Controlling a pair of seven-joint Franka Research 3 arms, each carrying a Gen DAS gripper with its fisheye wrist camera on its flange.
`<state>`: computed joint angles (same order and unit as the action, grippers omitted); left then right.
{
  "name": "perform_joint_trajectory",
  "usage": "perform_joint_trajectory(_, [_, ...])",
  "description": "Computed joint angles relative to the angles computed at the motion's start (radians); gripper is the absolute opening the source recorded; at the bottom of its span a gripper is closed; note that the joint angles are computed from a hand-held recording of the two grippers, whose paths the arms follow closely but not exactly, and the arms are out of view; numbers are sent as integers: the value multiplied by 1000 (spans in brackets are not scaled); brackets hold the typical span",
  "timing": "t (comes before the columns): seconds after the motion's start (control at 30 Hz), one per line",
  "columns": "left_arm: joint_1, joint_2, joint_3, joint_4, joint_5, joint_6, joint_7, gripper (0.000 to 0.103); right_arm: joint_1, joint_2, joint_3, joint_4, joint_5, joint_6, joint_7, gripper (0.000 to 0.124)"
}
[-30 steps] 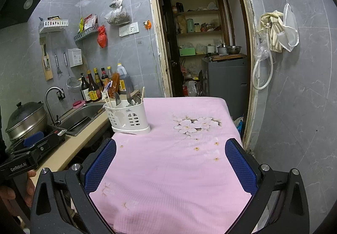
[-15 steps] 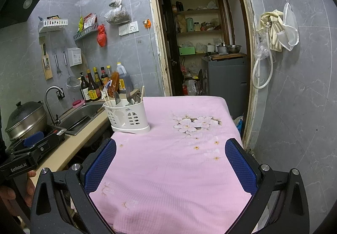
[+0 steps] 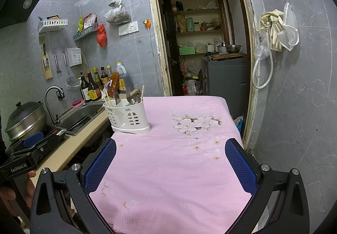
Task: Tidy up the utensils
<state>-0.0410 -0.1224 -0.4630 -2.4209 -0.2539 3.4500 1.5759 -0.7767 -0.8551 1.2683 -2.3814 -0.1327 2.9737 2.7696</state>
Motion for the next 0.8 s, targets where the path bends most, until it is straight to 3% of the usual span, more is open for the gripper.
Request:
perform_joint_trajectory(0.57, [-32,6,42,-7,25,9,-8,103,-15,2,16,2,7,11,-5,102])
perform_joint_trajectory(0.67, [-71,5,98,-15,97,16,-65,103,-14,3,15,2,8,10,-7,102])
perform_joint_trajectory(0.8, [-60,1,78,-15,83,12,-66,103,-12,1,17,2,10,6,-4,102])
